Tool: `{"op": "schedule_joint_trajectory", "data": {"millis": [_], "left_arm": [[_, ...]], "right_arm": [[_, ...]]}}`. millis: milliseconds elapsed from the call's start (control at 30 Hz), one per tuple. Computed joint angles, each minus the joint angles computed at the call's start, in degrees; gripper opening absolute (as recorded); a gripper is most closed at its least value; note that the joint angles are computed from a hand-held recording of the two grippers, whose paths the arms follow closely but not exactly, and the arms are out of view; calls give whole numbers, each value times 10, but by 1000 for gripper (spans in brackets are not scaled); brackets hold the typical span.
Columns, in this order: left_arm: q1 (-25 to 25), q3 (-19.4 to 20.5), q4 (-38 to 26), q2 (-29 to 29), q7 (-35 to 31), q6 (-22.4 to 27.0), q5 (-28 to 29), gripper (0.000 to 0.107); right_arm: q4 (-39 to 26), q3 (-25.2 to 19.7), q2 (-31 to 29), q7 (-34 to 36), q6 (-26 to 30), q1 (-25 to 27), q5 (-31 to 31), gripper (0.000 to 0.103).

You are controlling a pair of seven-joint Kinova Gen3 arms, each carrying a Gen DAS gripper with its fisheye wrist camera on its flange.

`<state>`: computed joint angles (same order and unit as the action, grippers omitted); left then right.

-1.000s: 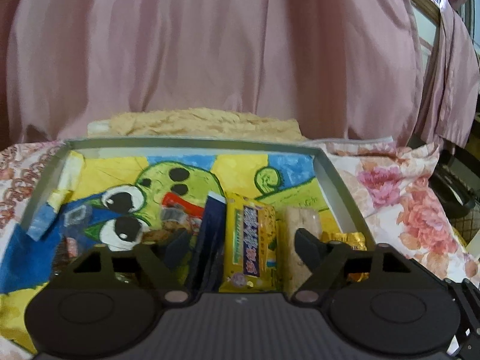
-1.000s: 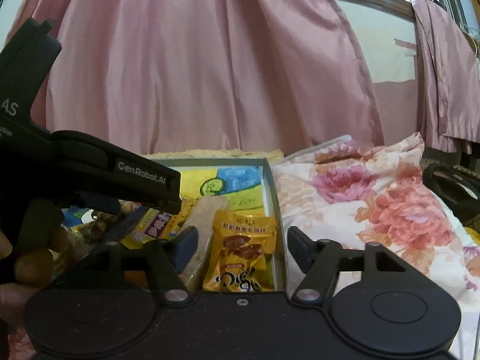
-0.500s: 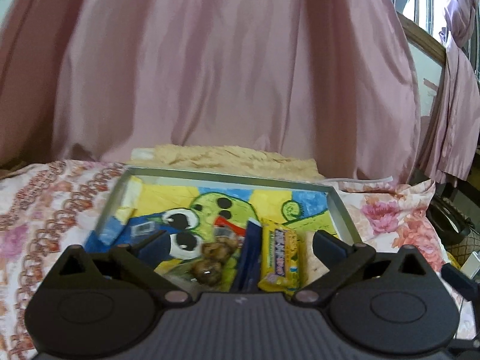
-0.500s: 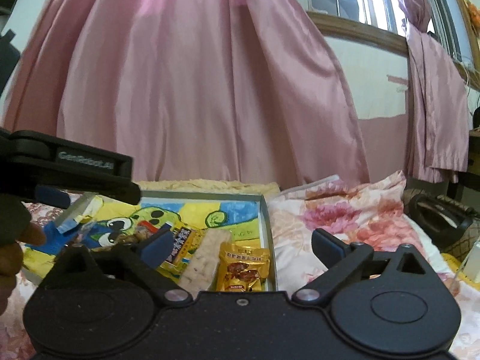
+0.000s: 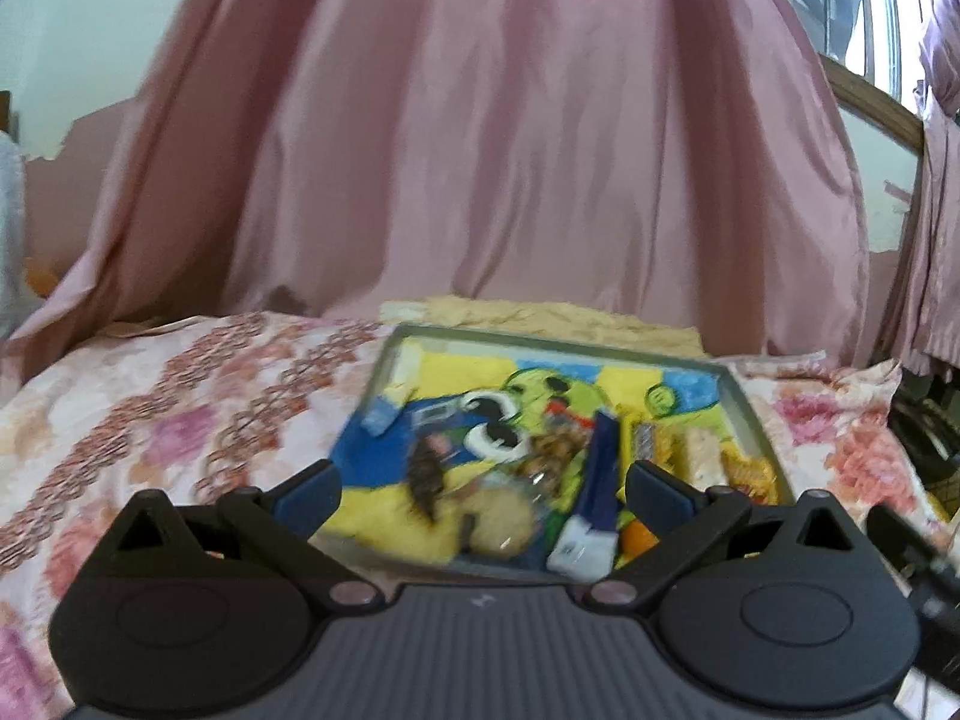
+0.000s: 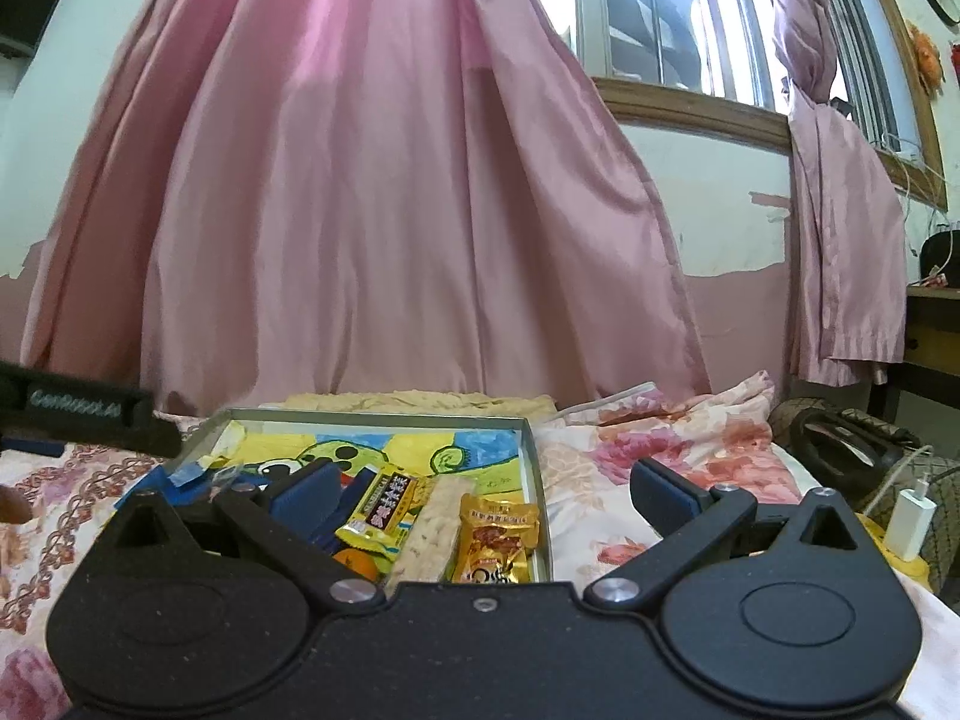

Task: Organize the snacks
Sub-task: 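Lift both tools away from the tray toward the last loose snacks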

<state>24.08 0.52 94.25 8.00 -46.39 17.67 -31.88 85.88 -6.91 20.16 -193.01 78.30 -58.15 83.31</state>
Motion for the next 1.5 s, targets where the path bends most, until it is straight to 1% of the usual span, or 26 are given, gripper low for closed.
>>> {"op": "schedule_joint_trajectory", "data": {"millis": [67,133,200,267,333,533,600,733,833,900,1067,1233,1400,1500], "left_arm": [[8,-10,24,-16,22,3,-25,103],[0,-4,48,-32,33,7,-38,103],[-14,9,67,-46,33,12,-36,103],[-33,24,85,-58,20,16,-20,103],[-48,36,104,-70,19,20,-16,103],[-94,65,151,-98,-43,26,46,103],[-105,74,164,-105,-56,30,58,103],[-116,74,181,-111,-128,38,127,103],[-124,82,193,-115,-149,43,139,103],[-129,92,198,-117,-142,49,124,103],[-131,100,202,-115,-147,54,109,103],[-124,96,192,-106,-163,57,121,103],[-118,92,181,-95,-175,52,130,103],[-111,91,174,-85,-171,49,119,103]], "right_arm": [[6,-4,-2,-8,20,-14,1,102],[15,-10,-5,-18,36,-24,-1,102],[22,-17,-7,-28,53,-35,-8,102],[24,-25,-7,-31,68,-43,-23,102],[23,-31,-7,-26,78,-51,-40,102],[18,-44,-8,-32,94,-69,-91,102],[13,-47,-10,-26,88,-70,-113,102],[1,-54,-15,20,58,-59,-175,102],[-11,-52,-13,53,43,-54,-212,102],[-19,-48,-10,69,39,-54,-228,102],[-28,-37,-6,88,19,-49,-251,102],[-33,-28,-1,101,10,-47,-258,102],[-35,-20,5,100,8,-48,-251,102],[-34,-16,7,96,9,-48,-245,102]]}}
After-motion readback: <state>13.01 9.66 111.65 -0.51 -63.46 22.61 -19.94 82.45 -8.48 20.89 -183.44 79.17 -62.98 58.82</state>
